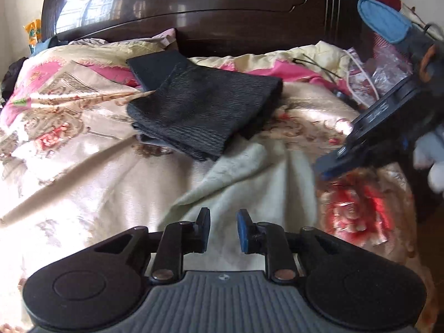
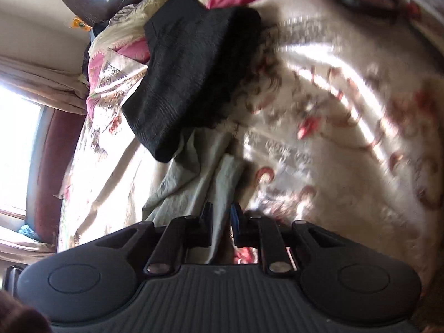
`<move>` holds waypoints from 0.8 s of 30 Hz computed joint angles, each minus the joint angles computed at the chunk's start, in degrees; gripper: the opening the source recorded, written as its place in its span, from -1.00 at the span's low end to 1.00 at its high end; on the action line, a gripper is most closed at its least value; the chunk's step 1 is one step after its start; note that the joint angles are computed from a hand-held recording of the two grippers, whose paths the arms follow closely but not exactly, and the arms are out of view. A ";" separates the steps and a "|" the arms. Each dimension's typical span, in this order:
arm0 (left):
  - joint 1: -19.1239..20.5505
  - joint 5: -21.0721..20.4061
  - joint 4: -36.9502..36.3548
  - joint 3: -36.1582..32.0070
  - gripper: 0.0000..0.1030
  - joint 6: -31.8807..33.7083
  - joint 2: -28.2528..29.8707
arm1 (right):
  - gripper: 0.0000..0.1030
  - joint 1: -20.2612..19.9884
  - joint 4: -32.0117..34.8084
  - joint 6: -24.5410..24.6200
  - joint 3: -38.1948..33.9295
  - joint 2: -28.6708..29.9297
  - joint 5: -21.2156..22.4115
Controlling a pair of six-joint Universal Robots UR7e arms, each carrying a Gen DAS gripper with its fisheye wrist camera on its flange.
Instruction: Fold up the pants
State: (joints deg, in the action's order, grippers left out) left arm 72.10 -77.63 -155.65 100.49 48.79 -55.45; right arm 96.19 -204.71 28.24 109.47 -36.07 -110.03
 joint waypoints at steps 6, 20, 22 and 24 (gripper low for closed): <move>-1.12 5.63 -3.04 1.97 -0.23 1.35 3.97 | -0.93 -2.26 -2.20 3.07 -4.06 3.61 2.95; -2.52 2.36 2.67 5.99 -0.66 -2.95 -0.39 | -0.84 3.27 -4.20 -0.95 3.16 -2.17 -14.37; -2.06 0.78 3.84 6.15 -0.65 -5.26 -1.90 | -0.83 5.74 -7.20 -6.66 2.30 -1.57 -18.80; -1.85 0.45 4.21 6.68 -0.65 -7.00 -3.02 | -0.83 6.15 -6.90 -7.49 1.73 -1.72 -18.63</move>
